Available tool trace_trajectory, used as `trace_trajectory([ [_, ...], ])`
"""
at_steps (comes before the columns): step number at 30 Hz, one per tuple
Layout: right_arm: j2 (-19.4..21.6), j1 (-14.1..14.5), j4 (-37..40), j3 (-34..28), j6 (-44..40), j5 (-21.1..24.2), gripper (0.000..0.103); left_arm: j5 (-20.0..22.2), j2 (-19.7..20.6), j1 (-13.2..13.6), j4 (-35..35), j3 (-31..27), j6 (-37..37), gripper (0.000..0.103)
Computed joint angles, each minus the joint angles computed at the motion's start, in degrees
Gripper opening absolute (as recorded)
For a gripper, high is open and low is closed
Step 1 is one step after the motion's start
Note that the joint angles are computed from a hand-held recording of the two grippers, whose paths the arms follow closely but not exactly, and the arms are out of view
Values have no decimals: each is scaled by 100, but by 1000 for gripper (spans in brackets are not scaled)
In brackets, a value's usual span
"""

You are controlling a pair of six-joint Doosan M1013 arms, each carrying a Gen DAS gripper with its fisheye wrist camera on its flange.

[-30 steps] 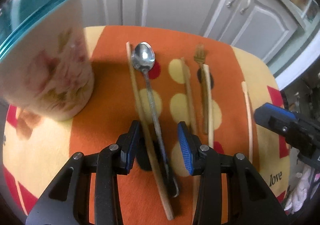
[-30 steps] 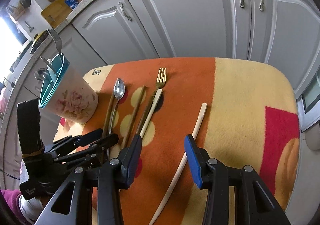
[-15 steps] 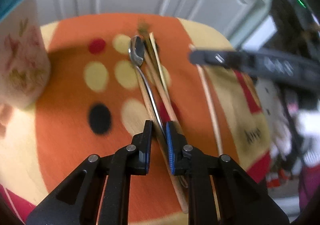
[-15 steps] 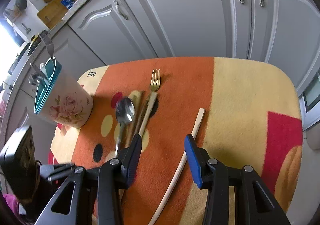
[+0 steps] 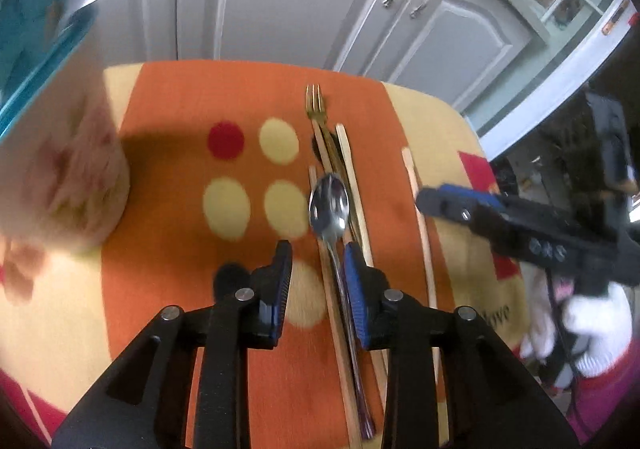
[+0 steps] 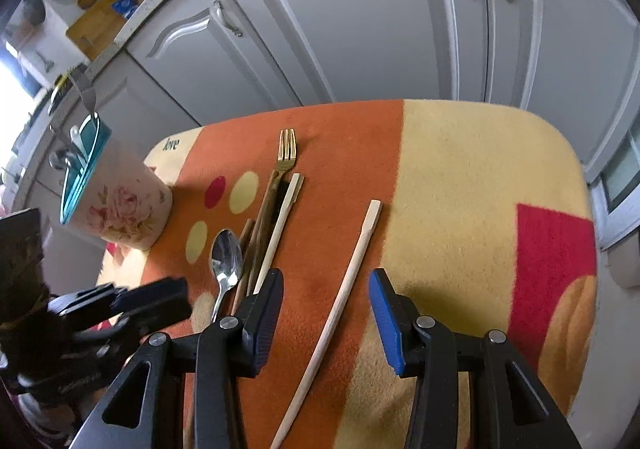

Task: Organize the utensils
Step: 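Lower the left gripper onto a silver spoon while the right gripper lowers to a wooden chopstick, then close the left gripper on the silver spoon while the right gripper grasps the chopstick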

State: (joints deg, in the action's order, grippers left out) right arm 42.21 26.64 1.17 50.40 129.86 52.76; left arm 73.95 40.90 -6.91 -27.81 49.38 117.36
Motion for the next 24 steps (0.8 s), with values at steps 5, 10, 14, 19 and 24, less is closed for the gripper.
trace_trajectory([
  [5,38,-40,33,-20,-123,29,43,-86,115,-56,142,-150,23,26],
  [10,157,-59,27,-216,-265,159,43,-44,275,-129,247,-350,0,26],
  [14,342,-44,-69,-543,-422,450,40,-62,271,-164,276,-353,177,13],
  [19,531,-51,-290,-865,-567,636,26,-129,281,-200,279,-382,277,6],
  [24,605,-50,-200,-1033,-944,831,10,-17,235,-112,164,-382,275,1],
])
